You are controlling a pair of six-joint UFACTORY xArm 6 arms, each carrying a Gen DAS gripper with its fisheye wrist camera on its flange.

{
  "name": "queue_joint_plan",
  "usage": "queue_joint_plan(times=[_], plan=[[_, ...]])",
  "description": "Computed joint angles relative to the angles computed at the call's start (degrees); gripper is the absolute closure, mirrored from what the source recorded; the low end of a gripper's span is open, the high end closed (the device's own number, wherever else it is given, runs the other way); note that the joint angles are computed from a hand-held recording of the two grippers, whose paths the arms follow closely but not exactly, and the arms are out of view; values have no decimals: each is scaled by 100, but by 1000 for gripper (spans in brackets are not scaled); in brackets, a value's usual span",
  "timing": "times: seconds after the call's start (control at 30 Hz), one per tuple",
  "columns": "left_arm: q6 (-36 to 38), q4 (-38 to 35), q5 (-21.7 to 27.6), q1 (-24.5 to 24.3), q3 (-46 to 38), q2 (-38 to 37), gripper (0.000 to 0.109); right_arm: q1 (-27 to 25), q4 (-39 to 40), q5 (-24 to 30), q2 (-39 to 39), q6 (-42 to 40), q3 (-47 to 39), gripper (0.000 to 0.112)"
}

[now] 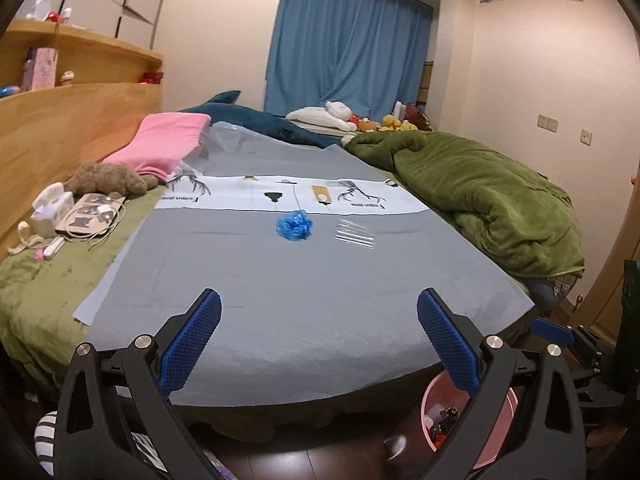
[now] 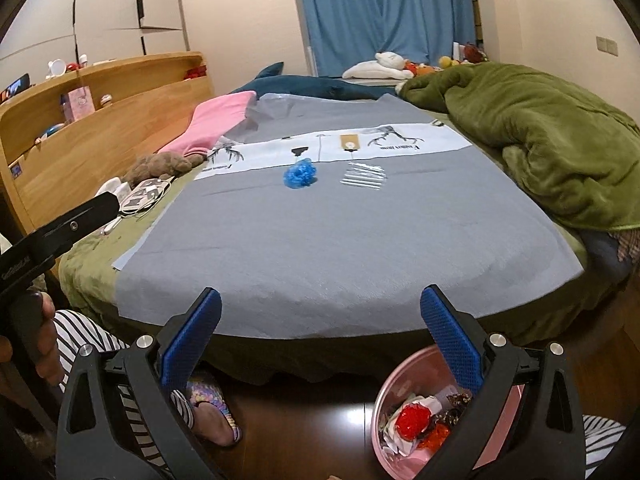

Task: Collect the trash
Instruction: 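Move both tools back toward the blue bag and clear wrapper on the bed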

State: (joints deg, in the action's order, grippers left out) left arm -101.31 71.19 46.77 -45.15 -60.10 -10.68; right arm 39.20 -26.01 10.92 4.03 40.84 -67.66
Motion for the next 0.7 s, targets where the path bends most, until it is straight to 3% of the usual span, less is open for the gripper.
queue_joint_plan(times=[0.7], plan=[[255,161,-632,996,-428,332,13,14,706,347,1498,-920,-2081,14]])
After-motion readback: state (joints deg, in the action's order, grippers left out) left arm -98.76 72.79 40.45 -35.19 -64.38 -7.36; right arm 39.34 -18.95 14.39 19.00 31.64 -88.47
